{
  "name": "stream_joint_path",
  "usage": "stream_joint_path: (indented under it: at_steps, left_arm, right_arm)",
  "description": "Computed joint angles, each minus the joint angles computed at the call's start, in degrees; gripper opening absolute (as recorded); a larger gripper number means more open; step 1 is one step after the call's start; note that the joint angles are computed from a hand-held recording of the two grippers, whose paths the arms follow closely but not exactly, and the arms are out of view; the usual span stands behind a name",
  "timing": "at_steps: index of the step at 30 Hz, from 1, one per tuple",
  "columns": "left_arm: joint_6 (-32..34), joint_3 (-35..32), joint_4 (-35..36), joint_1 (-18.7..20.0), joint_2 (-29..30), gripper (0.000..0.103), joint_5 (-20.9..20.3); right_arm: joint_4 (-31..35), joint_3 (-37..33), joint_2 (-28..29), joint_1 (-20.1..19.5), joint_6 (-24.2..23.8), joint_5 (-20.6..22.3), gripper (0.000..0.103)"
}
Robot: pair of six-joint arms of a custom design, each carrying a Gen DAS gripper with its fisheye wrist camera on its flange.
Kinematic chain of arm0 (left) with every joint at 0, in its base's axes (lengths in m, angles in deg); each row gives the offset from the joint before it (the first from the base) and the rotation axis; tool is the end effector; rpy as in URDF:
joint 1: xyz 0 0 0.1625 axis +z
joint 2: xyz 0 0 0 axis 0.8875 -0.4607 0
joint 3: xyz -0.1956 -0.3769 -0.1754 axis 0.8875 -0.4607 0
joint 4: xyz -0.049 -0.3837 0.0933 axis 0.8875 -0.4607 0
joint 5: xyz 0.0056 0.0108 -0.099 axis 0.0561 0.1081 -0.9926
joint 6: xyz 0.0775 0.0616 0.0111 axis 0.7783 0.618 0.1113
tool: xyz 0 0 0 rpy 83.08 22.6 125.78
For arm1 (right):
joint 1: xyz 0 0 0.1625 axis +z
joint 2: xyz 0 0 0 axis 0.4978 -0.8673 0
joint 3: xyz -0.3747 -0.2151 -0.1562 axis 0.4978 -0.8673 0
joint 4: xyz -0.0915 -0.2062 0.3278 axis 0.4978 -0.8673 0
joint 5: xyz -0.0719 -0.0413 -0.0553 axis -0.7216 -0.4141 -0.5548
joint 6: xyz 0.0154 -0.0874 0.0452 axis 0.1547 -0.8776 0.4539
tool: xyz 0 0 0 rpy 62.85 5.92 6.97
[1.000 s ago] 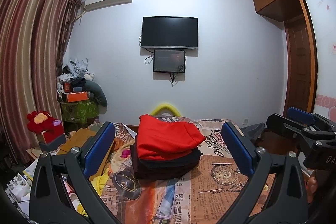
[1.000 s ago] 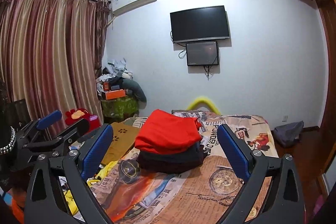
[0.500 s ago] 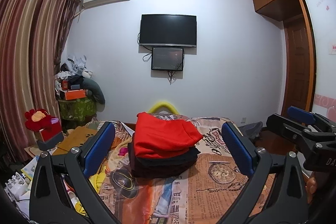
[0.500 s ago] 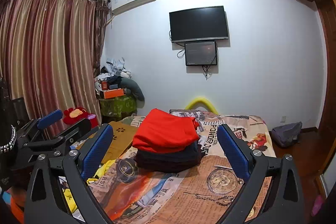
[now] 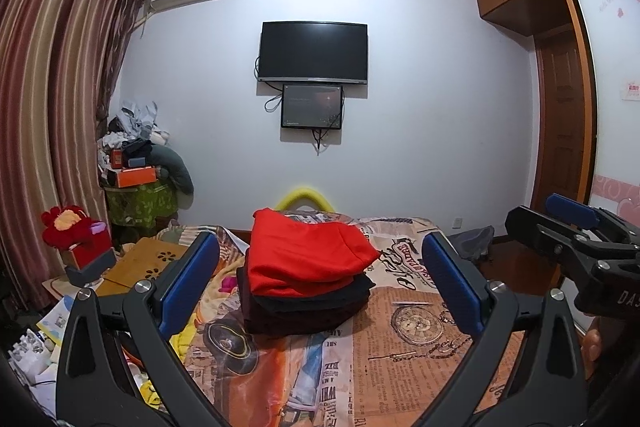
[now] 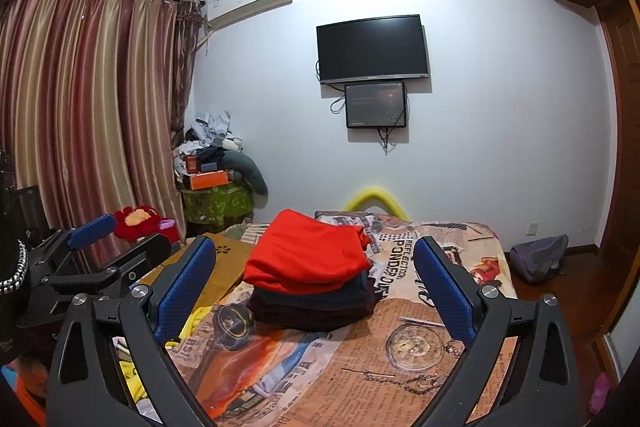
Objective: Fold large clothes
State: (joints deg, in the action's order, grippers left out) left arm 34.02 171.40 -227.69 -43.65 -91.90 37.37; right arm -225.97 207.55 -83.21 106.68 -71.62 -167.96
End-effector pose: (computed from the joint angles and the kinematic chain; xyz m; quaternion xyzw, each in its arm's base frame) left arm -0.3248 -0.3446 0.3004 0.3267 0.7373 -0.5566 0.1996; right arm 0.3896 -0.2824 0.3037 0.2864 -0.7423 0.5630 0.2234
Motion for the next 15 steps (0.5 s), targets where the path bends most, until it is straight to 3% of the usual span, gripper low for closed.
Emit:
stream_joint_path:
  at_steps: [15]
  left_arm:
    - [1.0, 0.1, -0.3, 0.1, 0.1, 0.102, -0.3]
  right_arm:
    - [-0.3, 0.1, 0.0, 0.0, 0.5, -0.4, 0.098]
